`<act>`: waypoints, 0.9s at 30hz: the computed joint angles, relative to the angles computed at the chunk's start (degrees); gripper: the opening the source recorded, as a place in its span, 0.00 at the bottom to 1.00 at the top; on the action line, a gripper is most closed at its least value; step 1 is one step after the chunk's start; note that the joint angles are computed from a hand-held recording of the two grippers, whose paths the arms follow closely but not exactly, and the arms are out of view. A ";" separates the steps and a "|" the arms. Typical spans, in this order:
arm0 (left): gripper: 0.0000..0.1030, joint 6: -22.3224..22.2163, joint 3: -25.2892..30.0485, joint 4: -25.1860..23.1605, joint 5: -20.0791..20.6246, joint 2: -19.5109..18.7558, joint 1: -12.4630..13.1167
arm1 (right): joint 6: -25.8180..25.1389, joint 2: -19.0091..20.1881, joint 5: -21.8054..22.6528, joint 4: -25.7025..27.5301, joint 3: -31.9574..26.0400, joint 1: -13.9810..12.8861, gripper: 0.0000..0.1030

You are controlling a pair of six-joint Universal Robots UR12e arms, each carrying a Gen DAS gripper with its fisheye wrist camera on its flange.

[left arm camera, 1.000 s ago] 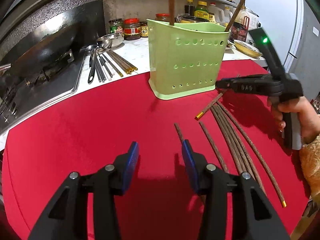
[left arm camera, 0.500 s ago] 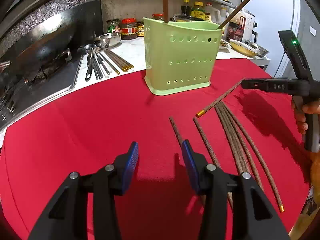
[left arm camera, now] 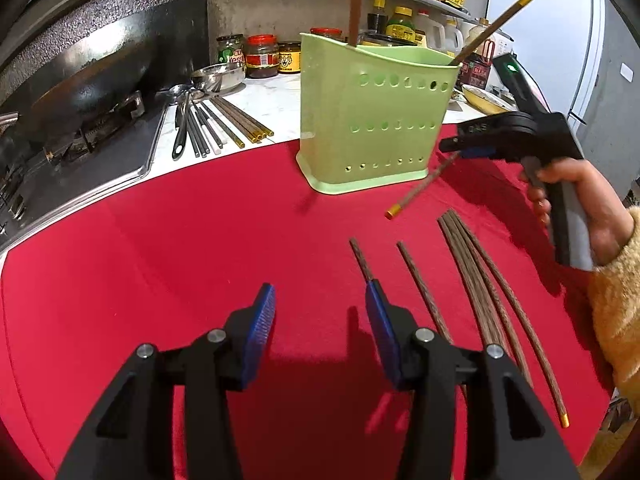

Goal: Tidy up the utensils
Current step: 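Lift the chopstick with the right gripper while the left gripper moves to another chopstick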

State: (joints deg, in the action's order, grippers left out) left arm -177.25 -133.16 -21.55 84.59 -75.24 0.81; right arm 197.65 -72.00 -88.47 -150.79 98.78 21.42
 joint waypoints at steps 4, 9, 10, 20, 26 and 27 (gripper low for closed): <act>0.45 -0.58 0.16 -0.49 -0.51 -0.63 0.57 | -0.43 1.56 -8.35 0.72 -1.87 1.71 0.22; 0.45 -0.30 0.45 -1.26 -0.26 -1.06 0.48 | -12.22 1.76 -11.61 0.79 -2.06 1.92 0.15; 0.45 -0.20 0.54 -1.35 -0.10 -1.07 0.34 | -13.52 1.75 -11.95 1.01 -2.08 1.61 0.14; 0.45 -0.57 1.40 -1.62 2.31 -0.83 -2.17 | -25.01 -2.08 -0.67 3.06 1.86 -3.76 0.06; 0.45 -2.58 0.44 -1.90 3.74 1.07 -3.74 | -21.44 -6.83 10.54 4.94 7.19 -5.92 0.17; 0.45 -3.32 0.07 -2.07 4.28 1.75 -4.16 | -21.14 -7.58 11.94 4.76 8.05 -6.27 0.28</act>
